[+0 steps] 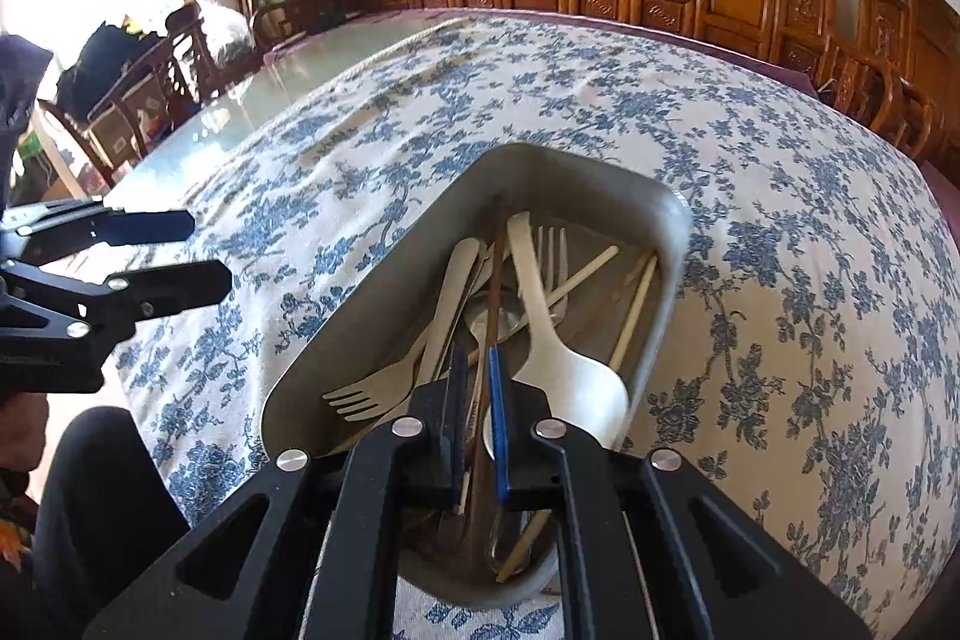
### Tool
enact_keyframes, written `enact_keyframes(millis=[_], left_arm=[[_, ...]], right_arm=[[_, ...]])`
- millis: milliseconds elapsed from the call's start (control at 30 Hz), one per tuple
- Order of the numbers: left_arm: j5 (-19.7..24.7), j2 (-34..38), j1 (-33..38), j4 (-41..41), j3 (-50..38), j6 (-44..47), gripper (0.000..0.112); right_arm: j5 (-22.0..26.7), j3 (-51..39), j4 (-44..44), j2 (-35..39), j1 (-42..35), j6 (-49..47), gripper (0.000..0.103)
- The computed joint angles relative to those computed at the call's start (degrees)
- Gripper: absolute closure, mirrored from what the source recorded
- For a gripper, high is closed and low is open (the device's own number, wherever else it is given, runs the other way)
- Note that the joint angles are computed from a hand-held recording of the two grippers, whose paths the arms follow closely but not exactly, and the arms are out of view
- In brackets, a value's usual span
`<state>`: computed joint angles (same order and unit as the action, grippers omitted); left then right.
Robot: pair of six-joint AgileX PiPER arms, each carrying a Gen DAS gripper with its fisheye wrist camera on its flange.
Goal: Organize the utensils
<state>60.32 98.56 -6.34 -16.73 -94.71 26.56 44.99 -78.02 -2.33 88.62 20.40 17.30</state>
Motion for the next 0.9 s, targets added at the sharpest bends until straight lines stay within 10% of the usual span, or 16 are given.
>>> enact_keyframes(millis=[267,533,900], left_arm=[[-2.7,-3.5,-1.9,0.2,2.7,-0.8,0.032],[-5.3,-9.3,-6.5,0.9,6.7,-3.3,0.017],[-5.4,-17.8,-12.1,5.3,9.9,-12.0,0.017]], right_arm=[[0.0,4.1,-3.1,-7.8,0.0,4.8,0.068],[5.0,7.0,-15.9,-17.3,3.4,18.0,0.011],[16.4,8.7,-27.9,-27.9,11.6,31.2,0.003]])
